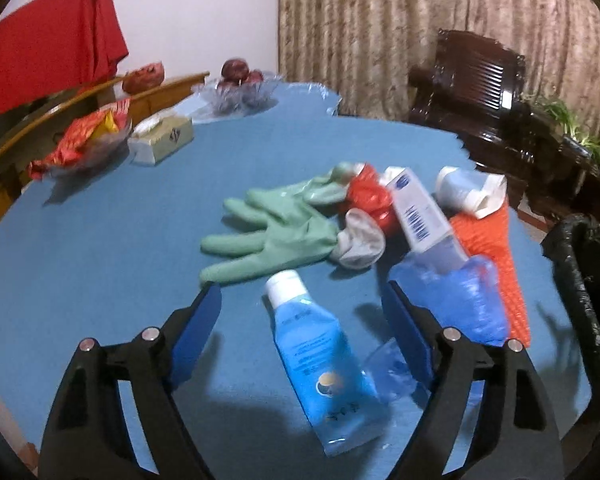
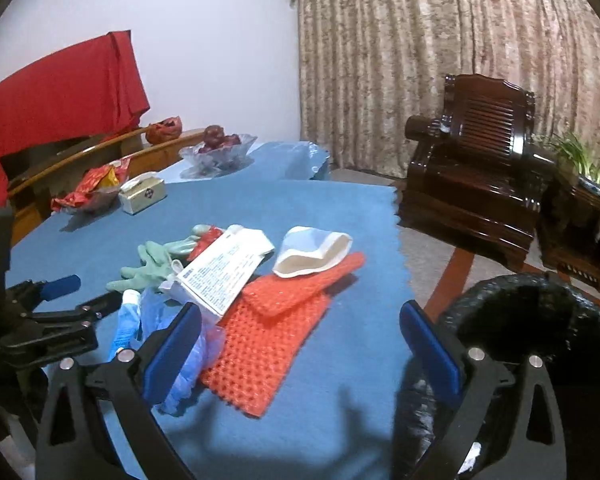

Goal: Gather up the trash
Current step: 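Grasp the blue hand-cream tube with the left gripper, then grasp the white printed box with the right gripper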

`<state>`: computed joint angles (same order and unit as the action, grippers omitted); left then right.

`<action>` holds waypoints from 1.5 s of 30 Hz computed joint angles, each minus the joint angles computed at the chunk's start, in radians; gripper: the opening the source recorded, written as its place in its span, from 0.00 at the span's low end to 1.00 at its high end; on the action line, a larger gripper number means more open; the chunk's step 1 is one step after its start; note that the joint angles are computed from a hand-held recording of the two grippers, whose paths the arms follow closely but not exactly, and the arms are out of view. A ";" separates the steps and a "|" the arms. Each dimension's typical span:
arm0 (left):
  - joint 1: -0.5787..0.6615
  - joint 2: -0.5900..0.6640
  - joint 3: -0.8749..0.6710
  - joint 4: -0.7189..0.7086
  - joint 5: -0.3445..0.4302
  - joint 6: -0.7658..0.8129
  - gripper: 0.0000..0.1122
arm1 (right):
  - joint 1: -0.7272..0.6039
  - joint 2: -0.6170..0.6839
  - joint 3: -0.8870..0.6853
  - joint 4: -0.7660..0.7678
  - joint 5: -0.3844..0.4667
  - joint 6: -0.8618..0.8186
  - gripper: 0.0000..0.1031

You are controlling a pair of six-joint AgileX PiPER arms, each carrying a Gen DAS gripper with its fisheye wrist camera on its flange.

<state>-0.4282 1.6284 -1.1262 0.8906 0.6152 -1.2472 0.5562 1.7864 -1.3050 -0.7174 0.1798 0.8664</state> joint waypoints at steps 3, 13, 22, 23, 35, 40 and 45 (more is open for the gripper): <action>0.018 0.036 0.000 -0.009 -0.027 -0.016 0.67 | 0.008 0.045 -0.045 0.022 0.009 -0.035 0.95; 0.087 0.135 -0.043 -0.149 -0.092 0.086 0.59 | 0.021 0.124 -0.127 0.138 0.030 -0.153 0.94; 0.104 0.156 -0.068 -0.245 -0.106 0.194 0.40 | 0.017 0.153 -0.160 0.227 0.035 -0.241 0.94; 0.103 0.156 -0.069 -0.247 -0.107 0.196 0.39 | 0.016 0.155 -0.163 0.229 0.037 -0.243 0.94; 0.095 0.084 -0.026 -0.262 -0.120 0.199 0.38 | 0.022 0.156 -0.173 0.259 0.041 -0.267 0.94; 0.110 0.053 -0.023 -0.239 -0.114 0.195 0.38 | 0.037 0.181 -0.230 0.385 0.062 -0.381 0.90; 0.138 0.059 -0.045 -0.239 -0.120 0.227 0.38 | 0.054 0.241 -0.333 0.507 0.105 -0.471 0.86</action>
<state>-0.2905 1.6876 -1.1713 0.6518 0.4956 -1.0202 0.6103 2.0274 -1.6383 -0.2108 0.2848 0.3953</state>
